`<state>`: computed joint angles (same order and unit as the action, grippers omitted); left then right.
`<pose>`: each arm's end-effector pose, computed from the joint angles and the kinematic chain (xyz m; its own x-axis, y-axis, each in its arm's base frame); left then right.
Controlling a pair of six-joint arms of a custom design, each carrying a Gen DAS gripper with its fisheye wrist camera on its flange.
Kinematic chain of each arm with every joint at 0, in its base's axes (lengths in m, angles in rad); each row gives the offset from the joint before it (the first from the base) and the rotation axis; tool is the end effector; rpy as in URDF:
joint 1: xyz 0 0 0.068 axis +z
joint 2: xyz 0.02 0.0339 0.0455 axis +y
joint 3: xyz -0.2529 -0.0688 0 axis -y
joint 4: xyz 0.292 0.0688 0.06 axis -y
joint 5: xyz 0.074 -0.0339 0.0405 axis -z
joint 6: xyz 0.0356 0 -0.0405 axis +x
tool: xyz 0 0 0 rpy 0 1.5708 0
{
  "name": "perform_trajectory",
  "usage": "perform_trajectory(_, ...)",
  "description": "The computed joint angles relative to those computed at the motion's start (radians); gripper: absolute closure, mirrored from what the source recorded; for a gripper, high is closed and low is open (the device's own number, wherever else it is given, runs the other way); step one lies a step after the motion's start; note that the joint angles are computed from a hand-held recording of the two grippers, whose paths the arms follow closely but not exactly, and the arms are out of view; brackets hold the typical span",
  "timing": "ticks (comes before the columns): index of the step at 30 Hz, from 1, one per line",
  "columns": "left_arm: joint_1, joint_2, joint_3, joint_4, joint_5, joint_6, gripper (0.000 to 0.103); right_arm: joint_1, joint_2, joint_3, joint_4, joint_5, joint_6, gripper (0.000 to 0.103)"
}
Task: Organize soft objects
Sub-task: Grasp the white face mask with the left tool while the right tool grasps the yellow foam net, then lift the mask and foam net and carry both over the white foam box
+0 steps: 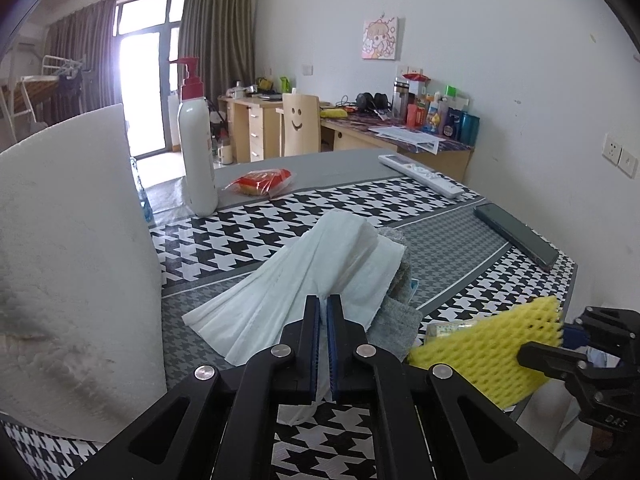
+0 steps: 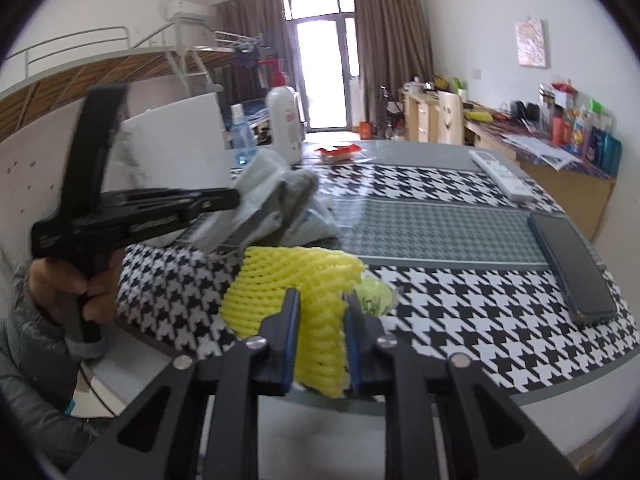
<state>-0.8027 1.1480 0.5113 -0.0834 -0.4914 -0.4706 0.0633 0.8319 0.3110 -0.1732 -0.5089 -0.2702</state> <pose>0.1968 -0.1796 0.1493 -0.5842 0.0293 -0.8111 0.1378 0.9884 -0.0635 0.2121 0.0308 0.1399 -0.5007 -0.2653 -0.8239 -0.5838 0.8063 0.0952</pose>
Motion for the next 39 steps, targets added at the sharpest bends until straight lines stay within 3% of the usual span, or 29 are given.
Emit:
perform_trajectory(3, 0.001, -0.01, -0.009, 0.007, -0.002, -0.001, 0.099, 0.015, -0.048, -0.018, -0.042, -0.021, -0.031, 0.089)
perform_trajectory(15, -0.013, -0.08, -0.042, 0.023, -0.009, 0.019, 0.1, -0.022, -0.115, -0.009, -0.071, -0.071, 0.005, 0.091)
perform_trajectory(28, -0.099, -0.289, -0.057, -0.14, -0.124, -0.002, 0.1, -0.009, -0.087, 0.05, -0.01, -0.043, 0.068, 0.09)
perform_trajectory(39, -0.189, -0.448, -0.047, -0.289, -0.236, -0.018, 0.1, 0.032, -0.154, 0.062, -0.002, -0.023, 0.147, 0.09)
